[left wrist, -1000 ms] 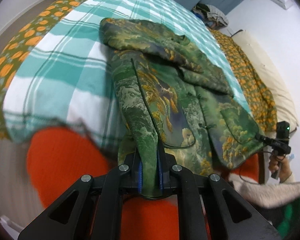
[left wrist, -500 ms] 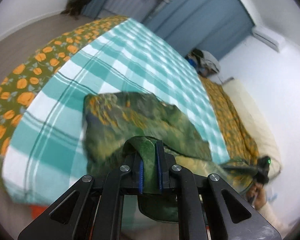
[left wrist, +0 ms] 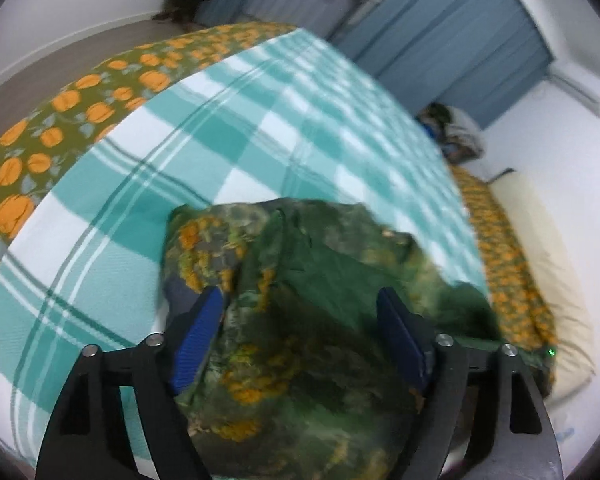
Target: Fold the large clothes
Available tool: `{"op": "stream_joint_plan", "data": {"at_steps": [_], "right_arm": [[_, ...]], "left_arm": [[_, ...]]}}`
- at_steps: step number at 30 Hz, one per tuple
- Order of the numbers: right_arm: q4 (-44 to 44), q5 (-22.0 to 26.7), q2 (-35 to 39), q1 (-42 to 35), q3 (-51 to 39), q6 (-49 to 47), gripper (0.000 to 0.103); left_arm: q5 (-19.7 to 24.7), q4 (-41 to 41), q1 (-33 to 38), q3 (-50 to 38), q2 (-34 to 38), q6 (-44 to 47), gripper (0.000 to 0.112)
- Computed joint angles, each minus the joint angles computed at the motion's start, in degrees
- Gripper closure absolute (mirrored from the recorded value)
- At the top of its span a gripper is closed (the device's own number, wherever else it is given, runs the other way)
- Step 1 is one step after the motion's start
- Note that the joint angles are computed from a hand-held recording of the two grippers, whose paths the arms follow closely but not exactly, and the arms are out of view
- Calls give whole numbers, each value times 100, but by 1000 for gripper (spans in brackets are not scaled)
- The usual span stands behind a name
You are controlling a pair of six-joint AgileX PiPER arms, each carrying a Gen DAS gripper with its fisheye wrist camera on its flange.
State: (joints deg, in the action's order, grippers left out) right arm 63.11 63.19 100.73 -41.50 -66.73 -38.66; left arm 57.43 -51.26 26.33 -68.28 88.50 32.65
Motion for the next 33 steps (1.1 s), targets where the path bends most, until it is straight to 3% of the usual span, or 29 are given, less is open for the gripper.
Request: {"op": "stream_joint_plan", "data": {"at_steps": [2,6,10,14,17,19,20,21,23,30,33], "right_arm": [[102,222,-133,-184,-97,31,25],[-300,649,-289,-431,-579,-138,24],[-2012,-54,-733,263,-584,-848,24],[-3168,-1005,-775,1332,-385,-751,24],[-3282,-1468,-634,1663,-463,-174,24],[-3076,-1508,-415,1734,-636,48,25],[-3153,-1481,-321,1817,-732,197,35],[-3459,-1493,-254,1960,-797,442,42],[-4055,-1692,-313,2216,-725,801,87],[-3766,-2000,-1451,2087,-374,412,91],[-3748,-2322,-1649,2184,-703,489,92]], "left_arm": [[159,130,139,-32,-65,205,23],[273,1150,44,117,-248,664,23],[-73,1734,-612,388,-242,713,25],[-550,1878,-1248,-36,276,-23,27],[-596,2093,-1567,-497,769,-753,41],[-727,2478,-1767,-591,850,-1215,72],[-768,2737,-1839,-596,844,-1410,95],[-763,2766,-1812,-567,828,-1433,100],[-754,2527,-1604,-411,678,-1241,103],[-558,1972,-1059,-594,120,-1070,106],[-843,2146,-1250,-1159,226,-1446,106]]}}
